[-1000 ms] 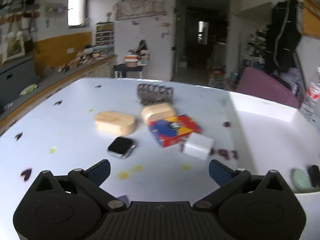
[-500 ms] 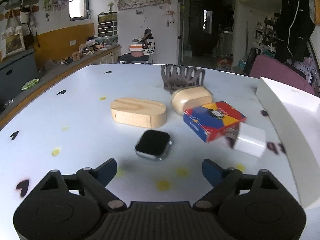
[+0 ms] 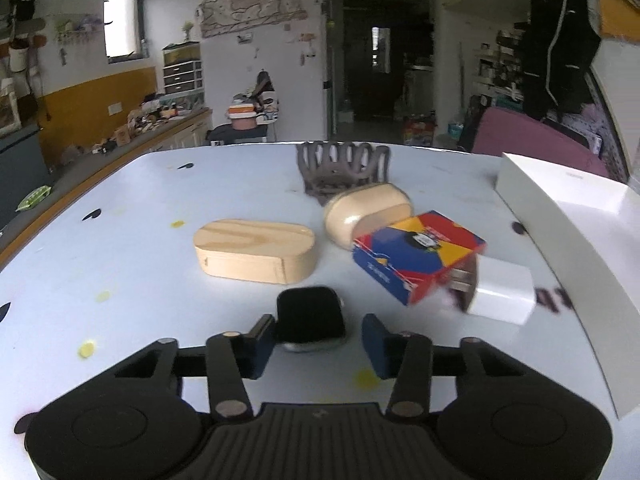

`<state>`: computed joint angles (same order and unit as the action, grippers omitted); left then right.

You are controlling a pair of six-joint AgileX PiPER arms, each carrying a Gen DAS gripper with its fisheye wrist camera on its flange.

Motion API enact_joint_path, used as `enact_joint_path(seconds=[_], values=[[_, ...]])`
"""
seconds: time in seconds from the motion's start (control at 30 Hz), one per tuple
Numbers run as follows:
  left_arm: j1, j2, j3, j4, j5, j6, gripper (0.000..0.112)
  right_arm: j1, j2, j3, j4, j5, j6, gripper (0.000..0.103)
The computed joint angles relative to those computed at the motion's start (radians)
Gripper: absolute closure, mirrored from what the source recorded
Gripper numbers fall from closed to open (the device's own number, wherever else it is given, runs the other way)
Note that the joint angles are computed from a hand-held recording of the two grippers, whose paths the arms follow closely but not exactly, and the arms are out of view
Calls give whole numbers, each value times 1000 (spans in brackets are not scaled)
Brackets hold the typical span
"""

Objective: Organize rigid objects
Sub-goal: 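Move the left gripper to the black smartwatch and grasp it, then carry the smartwatch with the left gripper over the white tray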

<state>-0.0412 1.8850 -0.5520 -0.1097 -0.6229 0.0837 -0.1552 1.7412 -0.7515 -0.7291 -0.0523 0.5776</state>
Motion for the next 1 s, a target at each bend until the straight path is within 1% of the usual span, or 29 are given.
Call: enact_joint_path(seconds=[0.1,0.17,0.37,0.53,0.63,0.67,0.83,1.0], values=[[-13,4,12,-20,-22,12,67,0,0,0,-8,1,8,97],[-10,7,2,-23,-13,2,65,0,0,0,-8,1,8,97],[-45,18,-37,-151,12,42,64,0,-1,0,-3,1,2,97],[-80,31,-62,-263,16,95,64,1,-2,0,-3,2,2,97],[-88,37,-66,-284,8,104,67,2,-2,-1,37,4,-40,97],[-90,37,-66,-288,4,105,71,2,-1,-1,36,4,-40,97],[-99,40,-61,-308,-11,95,72,2,-2,0,43,4,-47,97],[-133,26,-33,-372,-35,103,72,3,-2,0,50,4,-53,97]])
